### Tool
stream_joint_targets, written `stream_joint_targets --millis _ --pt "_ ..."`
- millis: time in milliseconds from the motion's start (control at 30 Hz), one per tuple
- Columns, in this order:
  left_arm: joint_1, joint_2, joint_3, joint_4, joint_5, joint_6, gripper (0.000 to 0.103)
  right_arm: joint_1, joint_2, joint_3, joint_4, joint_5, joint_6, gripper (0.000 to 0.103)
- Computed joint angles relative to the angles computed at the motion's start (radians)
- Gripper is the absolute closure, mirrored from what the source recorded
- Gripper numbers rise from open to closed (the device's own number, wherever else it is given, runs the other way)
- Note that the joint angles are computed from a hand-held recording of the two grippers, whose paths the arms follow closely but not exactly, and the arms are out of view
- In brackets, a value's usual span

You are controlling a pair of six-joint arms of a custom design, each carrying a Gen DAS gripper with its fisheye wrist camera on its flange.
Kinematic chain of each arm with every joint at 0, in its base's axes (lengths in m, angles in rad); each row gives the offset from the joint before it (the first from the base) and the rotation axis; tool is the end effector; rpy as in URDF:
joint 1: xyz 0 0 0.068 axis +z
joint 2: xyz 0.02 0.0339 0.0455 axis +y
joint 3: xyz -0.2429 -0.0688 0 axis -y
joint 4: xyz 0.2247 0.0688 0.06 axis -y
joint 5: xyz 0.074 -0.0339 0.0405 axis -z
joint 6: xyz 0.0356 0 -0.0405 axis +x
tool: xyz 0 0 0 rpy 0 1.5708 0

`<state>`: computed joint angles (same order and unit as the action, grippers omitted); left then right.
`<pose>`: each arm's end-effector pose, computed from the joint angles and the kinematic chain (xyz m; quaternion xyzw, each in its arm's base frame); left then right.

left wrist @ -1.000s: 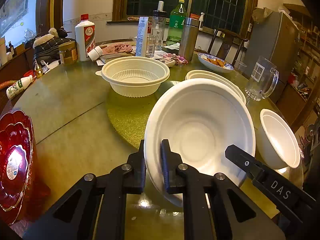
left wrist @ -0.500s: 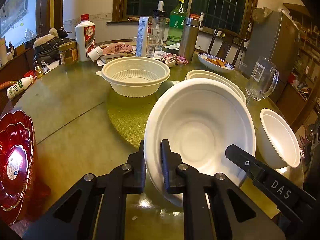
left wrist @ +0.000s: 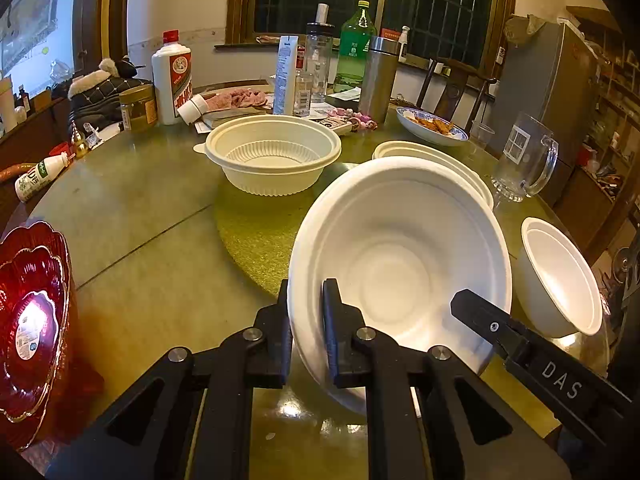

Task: Organize plates and bowls

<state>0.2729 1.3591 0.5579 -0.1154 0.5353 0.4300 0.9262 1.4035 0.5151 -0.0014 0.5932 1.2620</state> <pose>0.2284 0.0451 0.1483 0.1564 0.9038 -0.1285 0.3771 0.1559 0.1743 0.1360 0.2469 0.8724 0.1574 0.3913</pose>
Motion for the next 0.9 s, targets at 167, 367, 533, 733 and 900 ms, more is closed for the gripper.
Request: stream_joint_targets --millis 167,367,533,733,900 --pt "0.0 -0.002 0.0 -0.004 -0.001 0.001 0.092 -0.002 0.0 -0.001 0.002 -0.002 -0.002 0.095" --pt "-0.001 -0.006 -0.003 0.001 -0.002 -0.002 0.092 -0.005 0.0 0.0 0.004 -0.004 -0.008 0.095" --pt "-0.001 -0.013 -0.001 -0.001 -0.005 -0.006 0.092 -0.006 -0.002 -0.001 0.005 -0.002 -0.012 0.095" --pt "0.043 -0.094 0.006 -0.066 0.014 0.028 0.092 -0.002 -0.04 0.016 -0.03 0.003 -0.025 0.095" --pt "0.148 -0.13 0.056 -0.167 0.063 0.079 0.091 0.048 -0.033 0.088 -0.078 0.023 -0.037 0.095"
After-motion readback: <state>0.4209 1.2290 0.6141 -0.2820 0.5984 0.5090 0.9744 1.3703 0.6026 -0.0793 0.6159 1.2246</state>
